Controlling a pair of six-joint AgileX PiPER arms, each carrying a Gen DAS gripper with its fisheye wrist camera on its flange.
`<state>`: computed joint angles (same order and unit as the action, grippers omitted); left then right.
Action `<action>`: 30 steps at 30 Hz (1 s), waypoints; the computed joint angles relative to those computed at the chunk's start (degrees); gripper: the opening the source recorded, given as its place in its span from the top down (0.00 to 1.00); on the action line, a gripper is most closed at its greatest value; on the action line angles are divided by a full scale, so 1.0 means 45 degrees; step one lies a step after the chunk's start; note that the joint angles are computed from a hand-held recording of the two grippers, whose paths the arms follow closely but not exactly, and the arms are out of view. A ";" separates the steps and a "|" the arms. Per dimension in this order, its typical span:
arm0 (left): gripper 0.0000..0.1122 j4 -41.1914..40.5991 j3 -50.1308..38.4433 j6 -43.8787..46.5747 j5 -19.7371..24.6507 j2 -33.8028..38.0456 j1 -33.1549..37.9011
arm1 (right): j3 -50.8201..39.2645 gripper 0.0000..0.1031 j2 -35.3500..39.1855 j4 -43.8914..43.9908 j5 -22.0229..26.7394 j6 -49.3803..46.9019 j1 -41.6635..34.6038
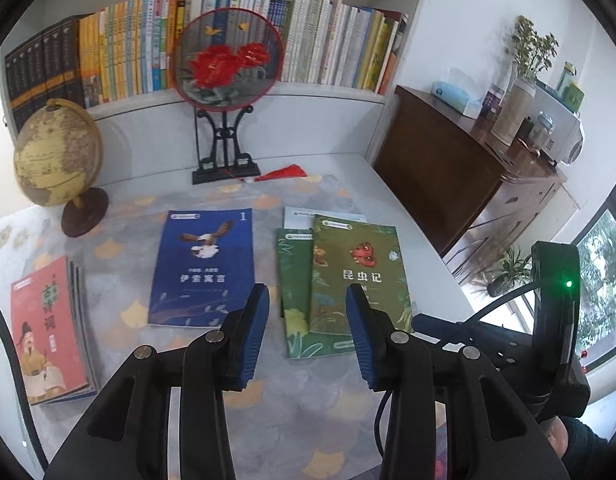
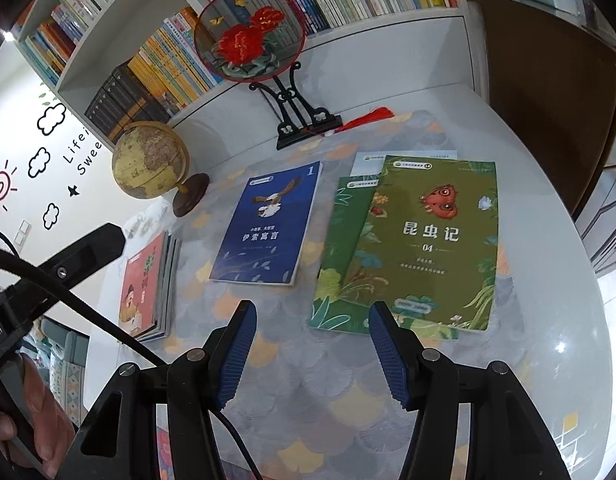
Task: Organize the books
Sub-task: 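Pull both tools back and move them to the green beetle book, then close both tools on the edge of the green beetle book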
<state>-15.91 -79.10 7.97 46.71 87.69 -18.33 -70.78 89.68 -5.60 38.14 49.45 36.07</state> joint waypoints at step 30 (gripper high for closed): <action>0.66 0.1527 -0.3264 -0.1614 0.0802 0.4432 -0.1009 | -0.0441 0.45 0.2008 0.3676 -0.0499 -0.5449 -0.3252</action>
<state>-9.04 -93.79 0.70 50.32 107.63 -22.87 -72.76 98.72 10.95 35.89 24.93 21.44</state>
